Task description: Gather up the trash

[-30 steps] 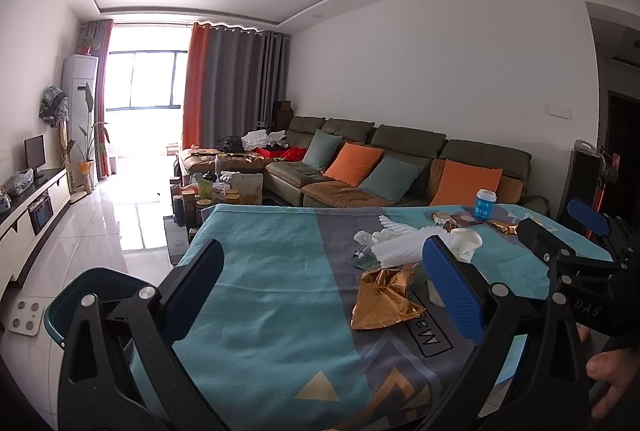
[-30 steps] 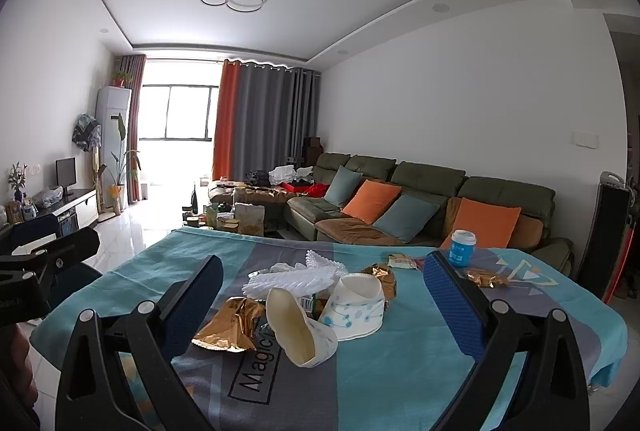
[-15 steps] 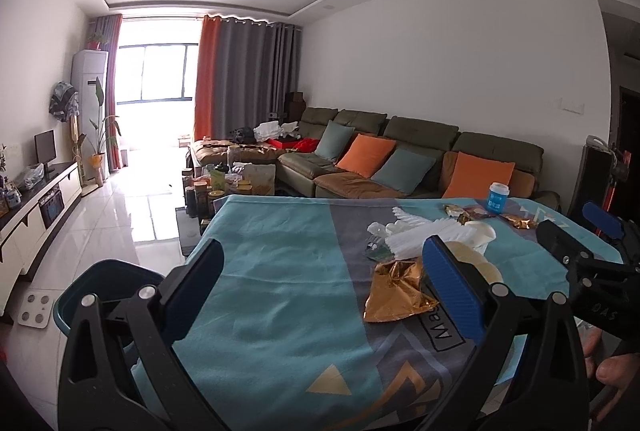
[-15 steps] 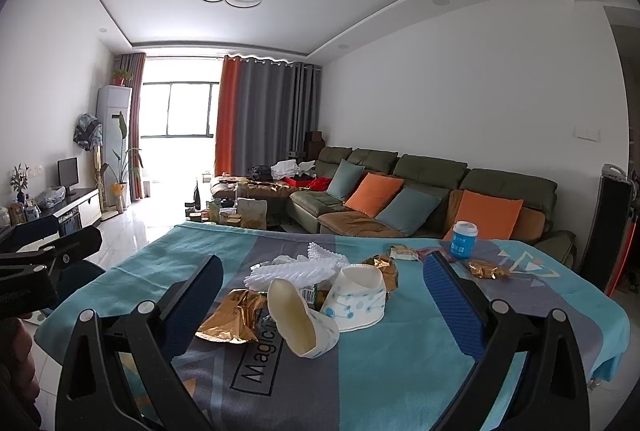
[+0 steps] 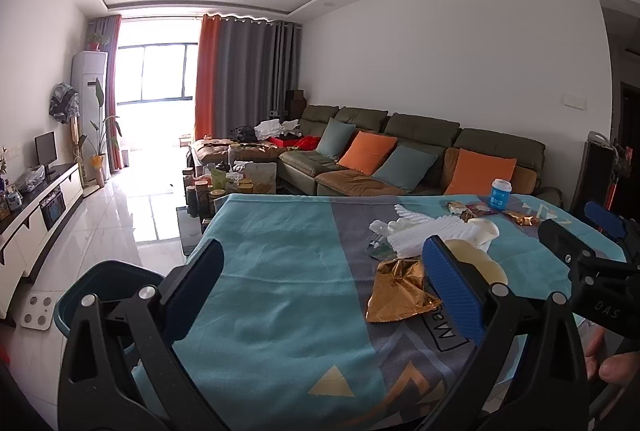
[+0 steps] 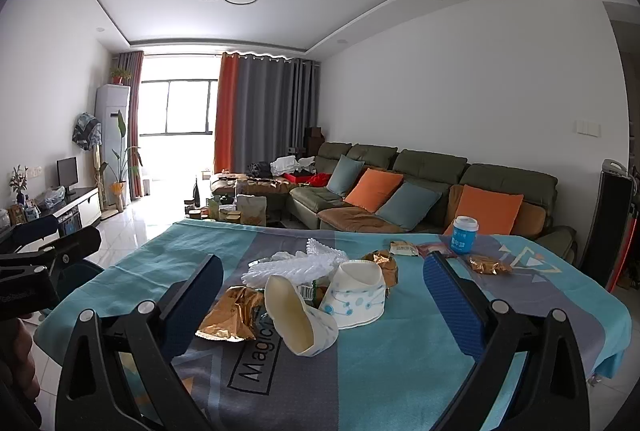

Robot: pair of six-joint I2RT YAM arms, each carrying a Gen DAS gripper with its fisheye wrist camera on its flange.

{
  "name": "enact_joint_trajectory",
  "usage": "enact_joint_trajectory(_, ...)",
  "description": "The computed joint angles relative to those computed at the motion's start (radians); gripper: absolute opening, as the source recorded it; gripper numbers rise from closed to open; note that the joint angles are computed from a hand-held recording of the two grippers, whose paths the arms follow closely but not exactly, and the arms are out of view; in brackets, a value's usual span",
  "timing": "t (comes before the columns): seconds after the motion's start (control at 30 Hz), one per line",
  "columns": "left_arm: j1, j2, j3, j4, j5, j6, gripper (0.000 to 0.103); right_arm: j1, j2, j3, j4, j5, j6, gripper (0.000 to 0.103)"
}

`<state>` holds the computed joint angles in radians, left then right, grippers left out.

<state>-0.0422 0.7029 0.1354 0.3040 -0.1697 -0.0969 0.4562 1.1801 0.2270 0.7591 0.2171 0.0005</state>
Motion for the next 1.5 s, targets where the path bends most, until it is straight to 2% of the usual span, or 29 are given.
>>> enact_joint_trajectory(0.53,0.017,-0.008,-0.005,0.004,0.026,0.010,0.098,0.004,0.021,0.019,-0.013,0.008,-0.003,0.097)
enact_joint_trajectory(1.03,-0.013,-0.007,-0.003,0.001,0.008,0.013,0.098,0.002,0.060,0.023,-0.002,0.008,-0.009,0.097)
enact_joint_trajectory(1.3,-0.005,0.040,0.006,0.020,0.026,0.014,0.098,-0.004,0.092,0.038,-0.016,-0.002,-0.015,0.097)
enact_joint_trajectory(1.5,0.025,0.174,0.039,0.070,0.078,0.008,0.098,-0.026,0.171,0.070,-0.021,-0.023,-0.032,0.097)
